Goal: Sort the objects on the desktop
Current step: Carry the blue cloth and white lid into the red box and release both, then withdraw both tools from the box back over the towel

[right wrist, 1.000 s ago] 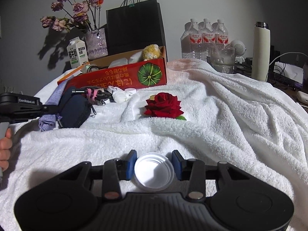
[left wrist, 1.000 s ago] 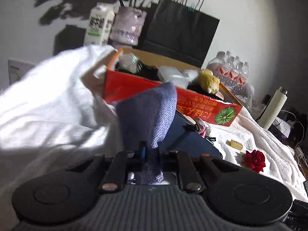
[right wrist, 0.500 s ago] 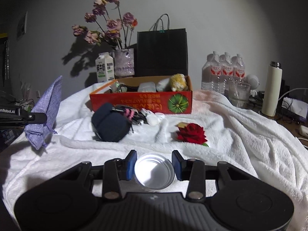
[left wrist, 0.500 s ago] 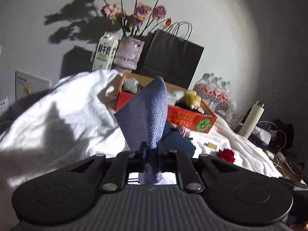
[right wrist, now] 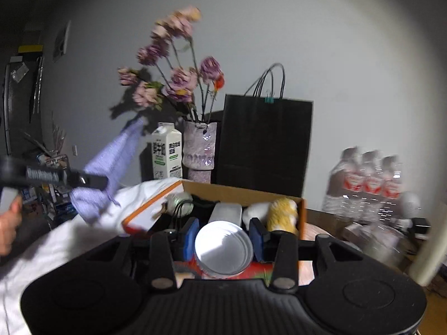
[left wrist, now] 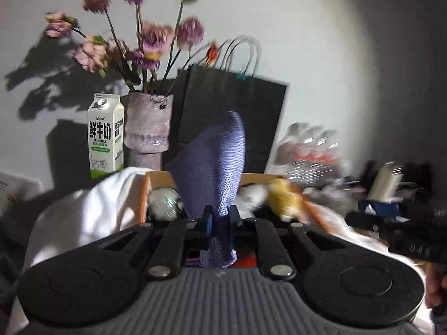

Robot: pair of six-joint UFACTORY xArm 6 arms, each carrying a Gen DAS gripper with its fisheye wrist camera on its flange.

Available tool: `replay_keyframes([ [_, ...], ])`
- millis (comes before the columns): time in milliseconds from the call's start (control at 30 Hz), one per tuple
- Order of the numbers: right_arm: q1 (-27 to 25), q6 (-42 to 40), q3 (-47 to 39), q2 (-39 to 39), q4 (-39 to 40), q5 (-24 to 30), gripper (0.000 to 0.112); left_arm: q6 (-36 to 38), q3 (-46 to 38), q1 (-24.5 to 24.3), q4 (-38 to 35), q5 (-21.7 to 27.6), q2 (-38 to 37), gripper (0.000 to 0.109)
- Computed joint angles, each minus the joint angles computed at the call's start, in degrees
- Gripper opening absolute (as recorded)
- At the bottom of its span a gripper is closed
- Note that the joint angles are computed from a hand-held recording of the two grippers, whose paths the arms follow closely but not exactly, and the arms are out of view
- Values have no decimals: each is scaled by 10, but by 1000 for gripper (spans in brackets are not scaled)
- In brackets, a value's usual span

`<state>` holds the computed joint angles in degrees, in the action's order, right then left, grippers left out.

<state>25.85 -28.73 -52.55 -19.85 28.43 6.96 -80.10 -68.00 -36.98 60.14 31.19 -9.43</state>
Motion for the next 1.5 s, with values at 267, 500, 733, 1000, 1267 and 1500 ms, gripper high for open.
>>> replay_keyframes([
  [267,-37,339,-352,342,-337,142,39,197,-240,64,-189,4,266,35],
  [500,-49,341,-431,400,-285,193,68,239,-279,78,-222,25,286,87],
  [733,-43,384,-414,362,-354,221,80,217,-292,68,-239,136,262,98],
  [1000,-43,322,-264,235,-274,216,88,127,-153,17,-146,177,144,103],
  [1267,-34,233,68,-35,-185,106,91,-35,97,-88,-51,121,-52,103],
  [1500,-14,371,322,-295,-306,58,103,-203,230,-253,-4,193,-175,103],
])
